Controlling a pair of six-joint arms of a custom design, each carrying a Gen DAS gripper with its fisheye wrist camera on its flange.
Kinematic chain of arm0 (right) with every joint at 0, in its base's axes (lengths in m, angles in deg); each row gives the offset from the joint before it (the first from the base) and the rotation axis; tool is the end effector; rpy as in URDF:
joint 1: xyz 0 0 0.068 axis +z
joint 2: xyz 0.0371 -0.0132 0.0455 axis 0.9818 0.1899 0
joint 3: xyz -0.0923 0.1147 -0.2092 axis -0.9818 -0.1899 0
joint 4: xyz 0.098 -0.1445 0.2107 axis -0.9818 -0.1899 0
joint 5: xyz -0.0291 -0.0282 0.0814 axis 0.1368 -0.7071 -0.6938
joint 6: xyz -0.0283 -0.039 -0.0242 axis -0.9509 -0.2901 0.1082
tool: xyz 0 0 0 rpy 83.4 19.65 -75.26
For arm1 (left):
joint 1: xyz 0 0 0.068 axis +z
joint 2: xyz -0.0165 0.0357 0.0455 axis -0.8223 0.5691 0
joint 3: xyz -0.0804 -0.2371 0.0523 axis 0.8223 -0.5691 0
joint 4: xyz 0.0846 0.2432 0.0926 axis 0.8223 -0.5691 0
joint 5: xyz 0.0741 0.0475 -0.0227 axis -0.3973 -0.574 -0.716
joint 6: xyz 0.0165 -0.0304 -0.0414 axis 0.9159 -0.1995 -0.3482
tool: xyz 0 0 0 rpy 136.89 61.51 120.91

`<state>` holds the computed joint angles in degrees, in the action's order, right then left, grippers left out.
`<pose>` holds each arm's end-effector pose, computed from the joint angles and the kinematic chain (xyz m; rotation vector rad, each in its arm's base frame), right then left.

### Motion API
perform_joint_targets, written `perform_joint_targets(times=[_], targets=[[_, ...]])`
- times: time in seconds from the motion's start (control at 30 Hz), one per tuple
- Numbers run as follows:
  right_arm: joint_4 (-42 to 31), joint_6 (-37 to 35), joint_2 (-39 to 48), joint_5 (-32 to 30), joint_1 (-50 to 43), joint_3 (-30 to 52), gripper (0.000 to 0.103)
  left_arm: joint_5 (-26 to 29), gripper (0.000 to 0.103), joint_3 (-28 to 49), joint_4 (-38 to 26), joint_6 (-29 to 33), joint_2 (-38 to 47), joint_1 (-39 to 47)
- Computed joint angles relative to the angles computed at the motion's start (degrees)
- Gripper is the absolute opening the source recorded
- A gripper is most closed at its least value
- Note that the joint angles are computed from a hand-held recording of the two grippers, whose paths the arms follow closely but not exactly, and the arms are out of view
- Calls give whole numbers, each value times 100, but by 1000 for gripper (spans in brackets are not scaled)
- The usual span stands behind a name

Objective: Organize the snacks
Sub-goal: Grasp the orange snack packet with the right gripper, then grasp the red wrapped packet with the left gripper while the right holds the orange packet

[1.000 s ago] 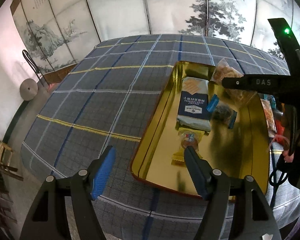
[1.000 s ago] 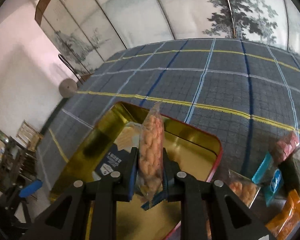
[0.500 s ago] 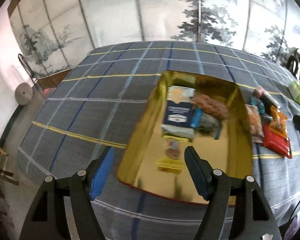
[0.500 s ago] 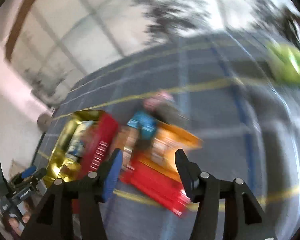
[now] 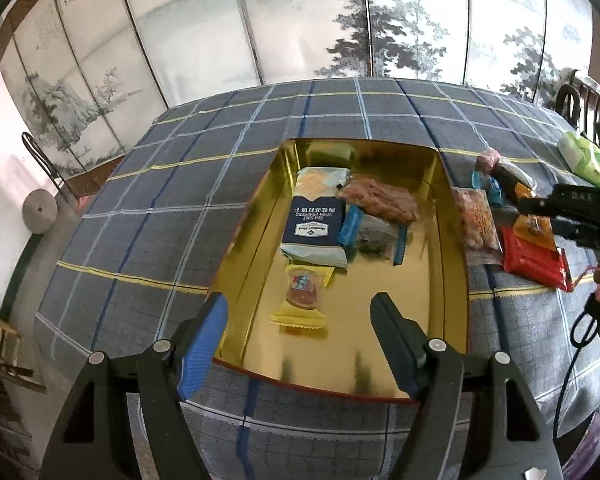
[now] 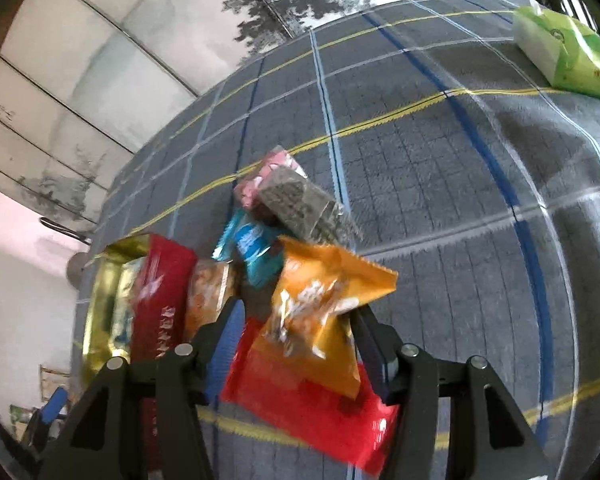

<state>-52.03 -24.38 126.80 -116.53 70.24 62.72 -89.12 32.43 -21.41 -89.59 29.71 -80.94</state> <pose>0.2258 -0.0143 0.1939 0.0586 2.6458 0.7999 0.1229 -0.0398 0.2888 -0.2285 2.4767 0.2972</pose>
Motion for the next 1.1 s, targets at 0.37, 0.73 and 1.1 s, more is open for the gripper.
perform_joint_targets(times=[0.37, 0.73, 1.1], targets=[[-940, -3221, -331, -481, -2436, 179, 32, 393, 70, 538, 43, 42, 395, -664], [112, -4267, 1495, -86, -4318, 990, 32, 3648, 71, 1545, 985, -274, 2514, -329], [-91, -4959, 2208, -937, -4849, 1108, 33, 4219, 64, 2789, 1124, -3064, 4839, -426]])
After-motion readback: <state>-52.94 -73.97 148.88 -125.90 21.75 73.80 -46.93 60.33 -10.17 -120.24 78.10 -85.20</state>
